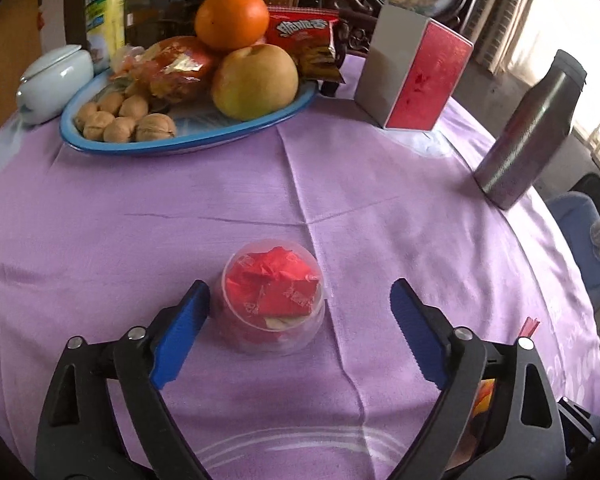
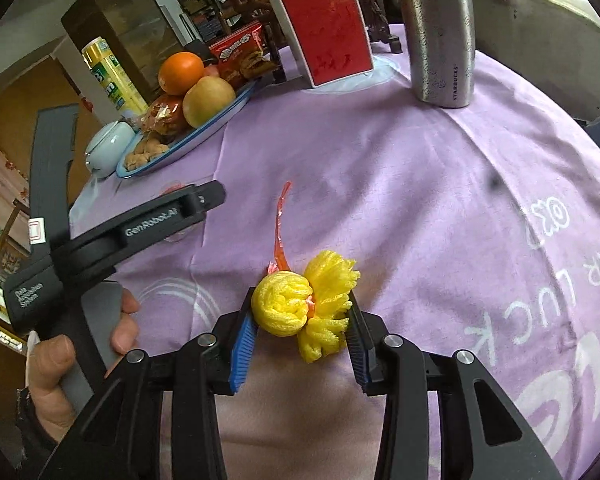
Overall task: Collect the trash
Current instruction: 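Grasp the clear plastic cup of red wrappers with the left tool while right holds the tassel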
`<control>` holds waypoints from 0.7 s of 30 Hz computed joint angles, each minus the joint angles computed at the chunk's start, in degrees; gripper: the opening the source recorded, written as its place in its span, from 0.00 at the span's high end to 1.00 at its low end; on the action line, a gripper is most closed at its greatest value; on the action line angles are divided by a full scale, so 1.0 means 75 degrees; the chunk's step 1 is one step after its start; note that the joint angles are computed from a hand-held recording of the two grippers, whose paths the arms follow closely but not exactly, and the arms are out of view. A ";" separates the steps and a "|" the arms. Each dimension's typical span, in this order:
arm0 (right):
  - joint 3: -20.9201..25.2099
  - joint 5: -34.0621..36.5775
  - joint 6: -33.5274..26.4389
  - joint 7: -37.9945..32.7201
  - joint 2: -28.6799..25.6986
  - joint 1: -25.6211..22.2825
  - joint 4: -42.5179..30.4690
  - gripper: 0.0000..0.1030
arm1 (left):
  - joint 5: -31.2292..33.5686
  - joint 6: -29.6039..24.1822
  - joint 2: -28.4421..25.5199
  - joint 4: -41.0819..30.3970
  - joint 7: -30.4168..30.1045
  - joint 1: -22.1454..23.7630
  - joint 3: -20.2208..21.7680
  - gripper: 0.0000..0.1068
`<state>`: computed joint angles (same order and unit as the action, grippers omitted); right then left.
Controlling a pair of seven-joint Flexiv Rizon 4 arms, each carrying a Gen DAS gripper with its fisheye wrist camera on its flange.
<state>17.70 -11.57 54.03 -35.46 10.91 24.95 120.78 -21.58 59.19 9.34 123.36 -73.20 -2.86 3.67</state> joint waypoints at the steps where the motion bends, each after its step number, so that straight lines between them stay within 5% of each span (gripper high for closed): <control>1: 0.0002 0.0003 -0.0023 -0.0018 -0.0009 0.0012 -0.0011 0.60 | -0.0085 0.0014 -0.0009 0.0013 0.0067 -0.0025 0.0013 0.14; 10: -0.0025 0.0288 0.0174 -0.0234 0.0044 0.0066 -0.0035 0.60 | 0.0650 -0.0023 -0.0033 -0.0100 -0.0511 0.0145 -0.0091 0.12; 14: -0.0027 0.0371 0.0324 -0.0221 0.0150 0.0032 0.0026 0.60 | 0.0478 0.0147 -0.0012 -0.0019 -0.0662 0.0141 -0.0010 0.20; 18: -0.0043 0.0591 0.0423 -0.0267 0.0193 0.0070 0.0037 0.60 | 0.1404 0.0109 -0.0001 -0.0173 -0.1316 0.0347 -0.0176 0.47; 21: -0.0045 0.0748 0.0479 -0.0363 0.0214 0.0111 0.0022 0.60 | 0.1706 0.0072 0.0009 -0.0228 -0.1526 0.0359 -0.0176 0.48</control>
